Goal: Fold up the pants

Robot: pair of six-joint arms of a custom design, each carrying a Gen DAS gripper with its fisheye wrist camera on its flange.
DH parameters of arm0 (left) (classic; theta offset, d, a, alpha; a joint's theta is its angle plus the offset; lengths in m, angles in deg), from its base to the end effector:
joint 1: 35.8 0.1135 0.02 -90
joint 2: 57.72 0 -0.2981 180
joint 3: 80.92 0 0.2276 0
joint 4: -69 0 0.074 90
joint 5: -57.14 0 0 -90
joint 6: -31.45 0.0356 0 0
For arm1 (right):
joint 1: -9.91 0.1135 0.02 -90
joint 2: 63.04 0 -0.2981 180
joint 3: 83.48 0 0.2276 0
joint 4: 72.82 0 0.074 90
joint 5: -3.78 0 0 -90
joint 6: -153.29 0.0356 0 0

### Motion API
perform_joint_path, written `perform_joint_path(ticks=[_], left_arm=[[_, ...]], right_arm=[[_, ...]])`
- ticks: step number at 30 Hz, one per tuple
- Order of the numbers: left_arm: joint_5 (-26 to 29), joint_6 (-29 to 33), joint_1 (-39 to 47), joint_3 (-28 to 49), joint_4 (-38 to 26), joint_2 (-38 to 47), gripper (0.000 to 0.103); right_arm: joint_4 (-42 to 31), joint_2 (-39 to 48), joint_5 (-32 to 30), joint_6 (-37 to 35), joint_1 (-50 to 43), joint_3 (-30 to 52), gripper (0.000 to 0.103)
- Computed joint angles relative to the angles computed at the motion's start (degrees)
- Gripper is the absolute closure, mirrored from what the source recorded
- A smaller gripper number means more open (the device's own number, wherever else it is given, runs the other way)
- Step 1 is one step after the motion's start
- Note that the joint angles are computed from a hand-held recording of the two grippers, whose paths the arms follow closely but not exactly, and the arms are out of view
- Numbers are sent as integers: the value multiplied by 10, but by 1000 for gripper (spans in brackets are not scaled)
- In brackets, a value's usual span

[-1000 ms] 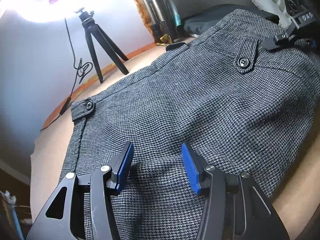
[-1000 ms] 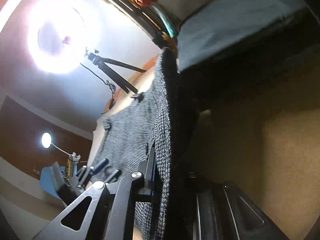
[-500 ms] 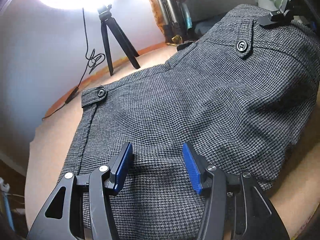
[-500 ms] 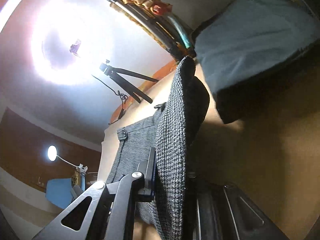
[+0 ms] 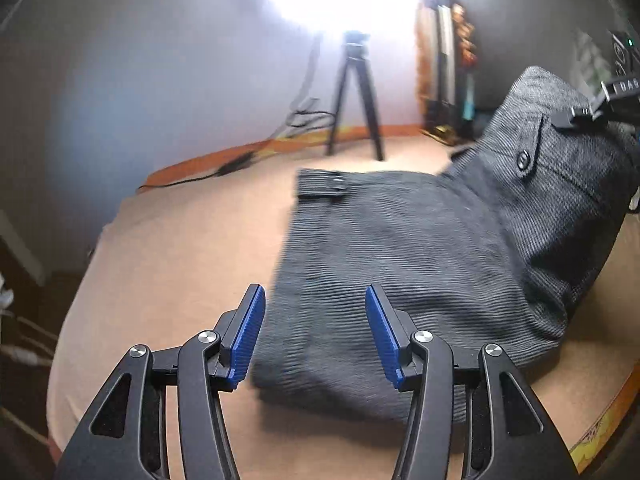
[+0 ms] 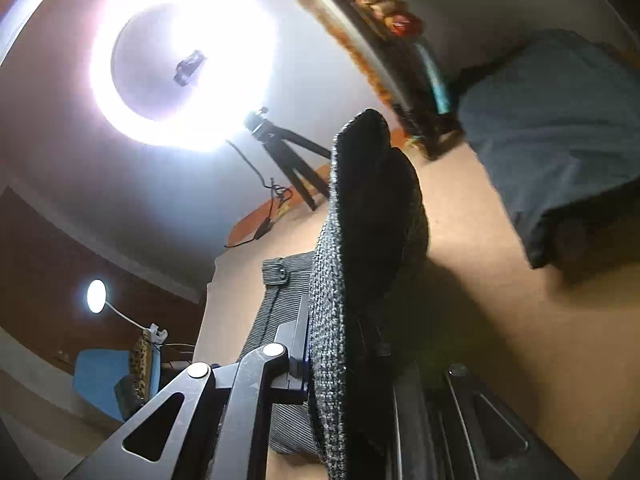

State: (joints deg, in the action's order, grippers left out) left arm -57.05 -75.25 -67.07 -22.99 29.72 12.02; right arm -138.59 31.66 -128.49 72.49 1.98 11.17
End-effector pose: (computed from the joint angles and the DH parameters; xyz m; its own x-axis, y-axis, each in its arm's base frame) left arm 0.1840 -0.0947 0.2637 -0.7099 0.1244 -0.6932 0.0517 0.9908 0.1249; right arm 0.3134 -0.0195 0.3189 -0.9192 0.2475 -0.3062 -0.0241 0.7409 0.6712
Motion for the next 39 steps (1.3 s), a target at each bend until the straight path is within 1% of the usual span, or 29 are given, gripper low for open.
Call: perform_joint_path(ticks=[3, 9, 14, 16, 18, 19, 20, 21, 25, 27, 28, 30, 35, 38, 39], left_arm=[[12, 8, 30, -10, -15, -38, 52], [35, 28, 82, -20, -47, -104, 52], [76, 63, 170, -12, -68, -158, 52], [96, 76, 209, -8, -74, -173, 52], [118, 91, 251, -9, -81, -190, 52], [133, 103, 275, -10, -84, -196, 52], [147, 114, 297, -13, -87, -202, 52], [153, 120, 310, -15, -87, -205, 52], [181, 136, 352, -20, -89, -209, 52], [190, 138, 359, -18, -91, -208, 52], [188, 137, 354, -16, -92, -209, 52], [188, 137, 345, -16, -90, -207, 52], [199, 123, 316, -18, -88, -198, 52], [195, 104, 290, -18, -81, -181, 52], [192, 100, 283, -18, -79, -177, 52]], right_arm=[[25, -7, 34, 32, 48, 0, 92], [62, 2, 130, 78, 179, 13, 92], [83, 62, 201, 121, 299, 39, 91], [94, 85, 221, 126, 333, 44, 89], [103, 106, 234, 124, 360, 49, 83], [114, 114, 222, 122, 370, 48, 82], [116, 124, 206, 118, 379, 54, 75], [109, 130, 201, 113, 388, 67, 66], [120, 98, 214, 70, 408, 62, 63], [119, 77, 196, 52, 393, 49, 56], [116, 58, 189, 39, 378, 37, 54], [101, 25, 172, 6, 343, 18, 46], [68, -28, 133, -59, 287, -18, 39], [60, -47, 116, -88, 289, -47, 39], [61, -53, 124, -103, 306, -60, 39]])
